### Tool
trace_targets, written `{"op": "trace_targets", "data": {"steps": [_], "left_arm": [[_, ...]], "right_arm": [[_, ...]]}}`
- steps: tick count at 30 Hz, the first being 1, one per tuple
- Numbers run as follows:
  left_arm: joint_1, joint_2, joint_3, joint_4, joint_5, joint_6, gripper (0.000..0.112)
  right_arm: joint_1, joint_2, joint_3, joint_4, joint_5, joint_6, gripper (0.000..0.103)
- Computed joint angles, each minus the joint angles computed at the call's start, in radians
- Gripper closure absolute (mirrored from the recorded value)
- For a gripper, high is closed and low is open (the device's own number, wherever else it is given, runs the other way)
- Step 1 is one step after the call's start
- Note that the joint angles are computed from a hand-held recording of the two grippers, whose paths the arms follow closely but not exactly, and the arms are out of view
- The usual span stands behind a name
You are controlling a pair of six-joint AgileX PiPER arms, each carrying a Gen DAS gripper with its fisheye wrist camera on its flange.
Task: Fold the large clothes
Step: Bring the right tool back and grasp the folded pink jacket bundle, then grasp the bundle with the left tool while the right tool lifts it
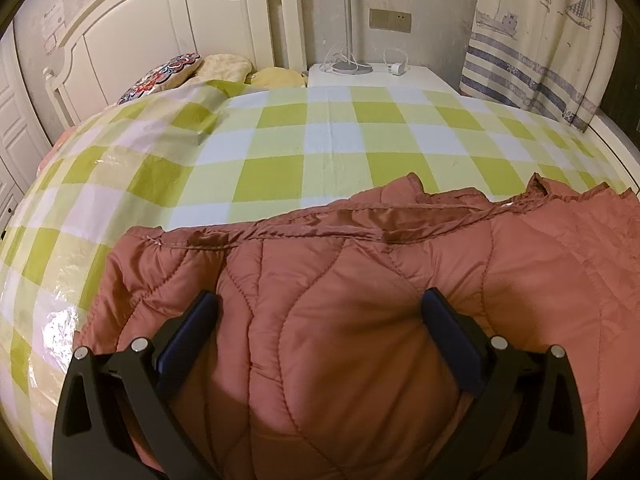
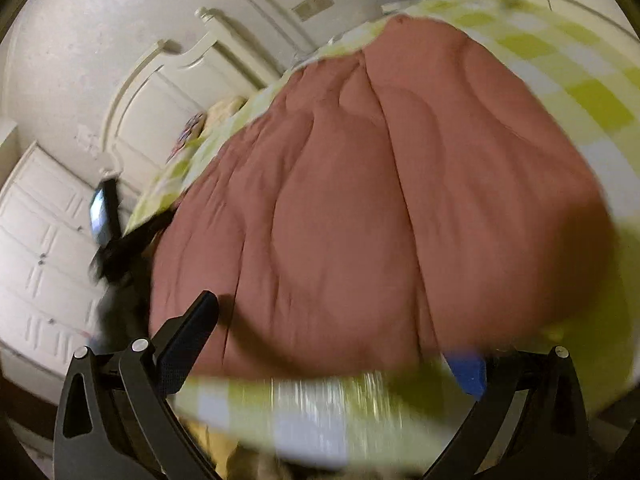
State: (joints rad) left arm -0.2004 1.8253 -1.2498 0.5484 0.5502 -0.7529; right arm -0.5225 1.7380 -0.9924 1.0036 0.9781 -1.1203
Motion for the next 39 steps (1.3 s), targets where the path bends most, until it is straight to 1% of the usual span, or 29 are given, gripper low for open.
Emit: {"op": "trace_targets", "data": {"steps": [1, 2, 3, 5, 6, 7, 8, 9, 10, 12, 14, 16, 17, 18, 19, 20, 22, 23, 24, 25, 26, 27, 29, 32, 33, 35, 36, 37, 39], "left_arm": [[-0.003, -0.002, 0.003, 0.015, 0.0, -0.017, 0.011], [-0.009, -0.004, 0.006, 0.04, 0.003, -0.044, 0.011], [-0.013, -0.004, 0.009, 0.058, 0.005, -0.063, 0.011], [-0.018, -0.001, 0.005, 0.071, 0.011, -0.079, 0.011], [-0.021, 0.0, 0.005, 0.08, 0.015, -0.09, 0.011], [-0.022, 0.0, 0.007, 0.1, 0.016, -0.111, 0.011], [-0.027, 0.0, 0.008, 0.122, 0.021, -0.138, 0.011], [-0.034, -0.002, 0.01, 0.148, 0.025, -0.165, 0.011], [-0.041, -0.005, 0.014, 0.171, 0.027, -0.184, 0.011], [-0.067, -0.015, 0.016, 0.221, 0.027, -0.209, 0.012], [-0.104, -0.024, -0.008, 0.243, 0.059, -0.226, 0.012], [-0.145, -0.049, -0.042, 0.205, 0.05, -0.228, 0.012], [-0.173, -0.054, -0.075, 0.17, 0.047, -0.22, 0.011], [-0.208, -0.044, -0.12, 0.154, 0.066, -0.215, 0.011], [-0.252, -0.015, -0.182, 0.152, 0.111, -0.207, 0.011], [-0.302, 0.039, -0.282, 0.142, 0.197, -0.174, 0.011], [-0.407, 0.198, -0.482, 0.189, 0.38, -0.113, 0.011], [-0.436, 0.285, -0.582, 0.172, 0.462, -0.044, 0.011], [-0.455, 0.376, -0.668, 0.116, 0.504, 0.027, 0.011], [-0.459, 0.427, -0.714, 0.067, 0.52, 0.058, 0.011], [-0.464, 0.443, -0.72, 0.058, 0.508, 0.049, 0.011], [-0.473, 0.419, -0.686, 0.09, 0.494, 0.007, 0.011], [-0.479, 0.303, -0.513, 0.179, 0.381, -0.115, 0.014], [-0.496, 0.046, -0.213, 0.293, 0.286, -0.367, 0.015], [-0.513, -0.049, -0.113, 0.309, 0.268, -0.432, 0.015], [-0.57, -0.191, 0.087, 0.364, 0.201, -0.532, 0.013], [-0.588, -0.229, 0.161, 0.38, 0.157, -0.55, 0.013], [-0.616, -0.231, 0.195, 0.359, 0.141, -0.527, 0.013], [-0.673, -0.178, 0.259, 0.415, 0.121, -0.602, 0.012]], "right_arm": [[0.023, 0.025, -0.017, 0.037, -0.038, 0.022, 0.004], [0.031, 0.061, -0.046, 0.086, -0.048, 0.059, 0.004], [0.029, 0.085, -0.062, 0.114, -0.042, 0.085, 0.004], [0.014, 0.141, -0.079, 0.238, -0.014, 0.073, 0.004], [0.014, 0.152, -0.089, 0.254, -0.006, 0.062, 0.005], [0.013, 0.165, -0.097, 0.275, 0.018, 0.03, 0.024], [0.003, 0.164, -0.085, 0.317, 0.044, -0.042, 0.04], [-0.007, 0.142, -0.055, 0.347, 0.038, -0.107, 0.059], [-0.027, 0.12, -0.025, 0.378, 0.05, -0.178, 0.064], [-0.075, 0.091, 0.015, 0.403, 0.107, -0.259, 0.066], [-0.12, 0.043, 0.065, 0.406, 0.121, -0.343, 0.066], [-0.167, -0.025, 0.127, 0.411, 0.115, -0.44, 0.067], [-0.206, -0.052, 0.147, 0.405, 0.129, -0.469, 0.067], [-0.256, -0.062, 0.145, 0.383, 0.155, -0.482, 0.067], [-0.28, -0.082, 0.161, 0.382, 0.158, -0.506, 0.067], [-0.317, -0.12, 0.184, 0.379, 0.163, -0.535, 0.067], [-0.367, -0.171, 0.208, 0.377, 0.179, -0.568, 0.066], [-0.392, -0.199, 0.217, 0.376, 0.191, -0.582, 0.067], [-0.419, -0.232, 0.229, 0.381, 0.207, -0.604, 0.067], [-0.435, -0.262, 0.24, 0.376, 0.218, -0.619, 0.066], [-0.43, -0.31, 0.253, 0.362, 0.195, -0.628, 0.066], [-0.42, -0.337, 0.265, 0.367, 0.171, -0.65, 0.066], [-0.407, -0.406, 0.309, 0.394, 0.143, -0.711, 0.066], [-0.375, -0.465, 0.33, 0.413, 0.11, -0.743, 0.066], [-0.366, -0.494, 0.344, 0.424, 0.1, -0.758, 0.066], [-0.333, -0.542, 0.369, 0.442, 0.067, -0.77, 0.066], [-0.302, -0.576, 0.387, 0.451, 0.041, -0.771, 0.066], [-0.269, -0.61, 0.403, 0.454, 0.019, -0.768, 0.066], [-0.19, -0.655, 0.419, 0.431, -0.019, -0.747, 0.066]]}}
